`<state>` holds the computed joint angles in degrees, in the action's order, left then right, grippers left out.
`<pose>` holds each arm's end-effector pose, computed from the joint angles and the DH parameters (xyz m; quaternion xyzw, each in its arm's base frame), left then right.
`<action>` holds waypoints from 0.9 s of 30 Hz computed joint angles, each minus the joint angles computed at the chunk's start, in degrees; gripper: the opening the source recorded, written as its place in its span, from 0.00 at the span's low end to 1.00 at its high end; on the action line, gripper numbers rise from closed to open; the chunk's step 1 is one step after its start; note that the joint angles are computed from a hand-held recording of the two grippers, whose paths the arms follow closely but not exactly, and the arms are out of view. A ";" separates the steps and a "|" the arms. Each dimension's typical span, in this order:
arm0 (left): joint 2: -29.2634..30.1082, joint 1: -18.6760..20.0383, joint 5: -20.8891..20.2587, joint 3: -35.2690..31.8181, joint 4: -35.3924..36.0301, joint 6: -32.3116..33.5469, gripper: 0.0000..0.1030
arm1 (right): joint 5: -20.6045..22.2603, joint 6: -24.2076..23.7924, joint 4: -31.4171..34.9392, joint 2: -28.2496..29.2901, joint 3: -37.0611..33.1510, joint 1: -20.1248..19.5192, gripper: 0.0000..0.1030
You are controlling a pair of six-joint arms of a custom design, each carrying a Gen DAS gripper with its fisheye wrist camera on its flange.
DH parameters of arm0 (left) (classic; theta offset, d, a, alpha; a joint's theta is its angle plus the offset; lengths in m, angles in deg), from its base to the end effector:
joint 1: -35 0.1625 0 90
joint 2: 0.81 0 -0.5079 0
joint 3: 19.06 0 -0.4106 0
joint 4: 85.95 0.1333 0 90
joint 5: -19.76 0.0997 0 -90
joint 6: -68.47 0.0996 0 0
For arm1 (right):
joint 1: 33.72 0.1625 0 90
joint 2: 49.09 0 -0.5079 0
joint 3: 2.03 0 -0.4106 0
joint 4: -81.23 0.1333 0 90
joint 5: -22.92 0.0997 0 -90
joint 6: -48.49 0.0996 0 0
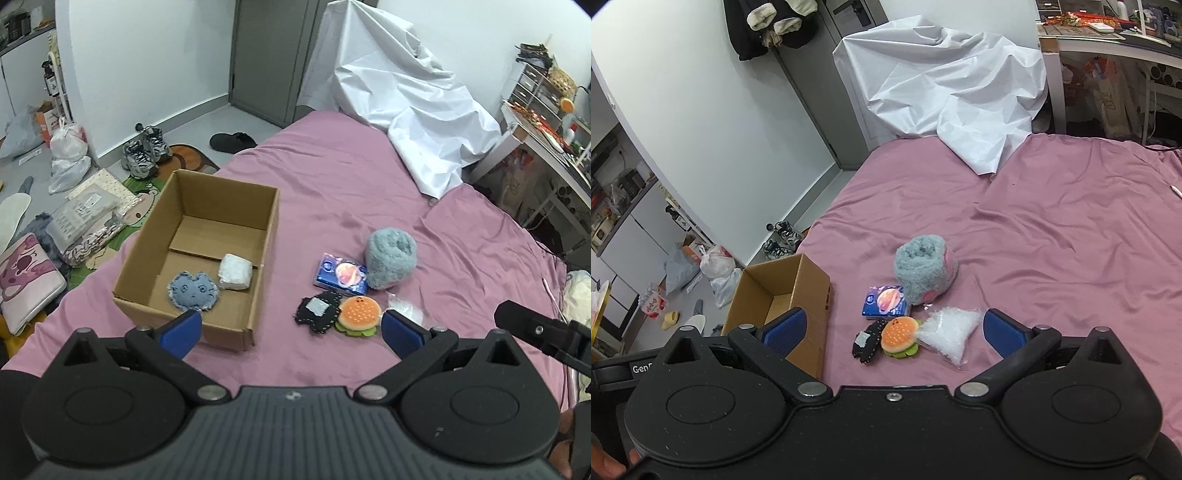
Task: Organize soft objects
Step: 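Withdraw both tools from the box back toward the remaining items, then lower the left tool onto the orange burger plush and grasp it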
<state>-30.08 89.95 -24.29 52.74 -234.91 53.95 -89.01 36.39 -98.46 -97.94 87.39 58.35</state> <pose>-0.3266 -0.8224 0.0950 0.1075 0.9066 -0.2814 0.2956 0.1243 -0.7772 0.2928 0.0317 -0.8959 0.3914 0.2080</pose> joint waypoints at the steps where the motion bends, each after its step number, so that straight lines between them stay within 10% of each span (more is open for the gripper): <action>1: 0.06 -0.16 0.10 0.06 0.09 -0.02 1.00 | 0.03 -0.17 -0.40 -0.23 0.34 -0.11 1.00; 27: 3.11 -1.26 -0.79 -1.07 0.66 0.02 0.99 | 0.01 -0.07 2.88 -3.90 3.07 -3.50 1.00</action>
<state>-26.97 88.69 -25.07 51.68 -234.25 53.97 -89.00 36.32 -95.58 -101.85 90.46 54.84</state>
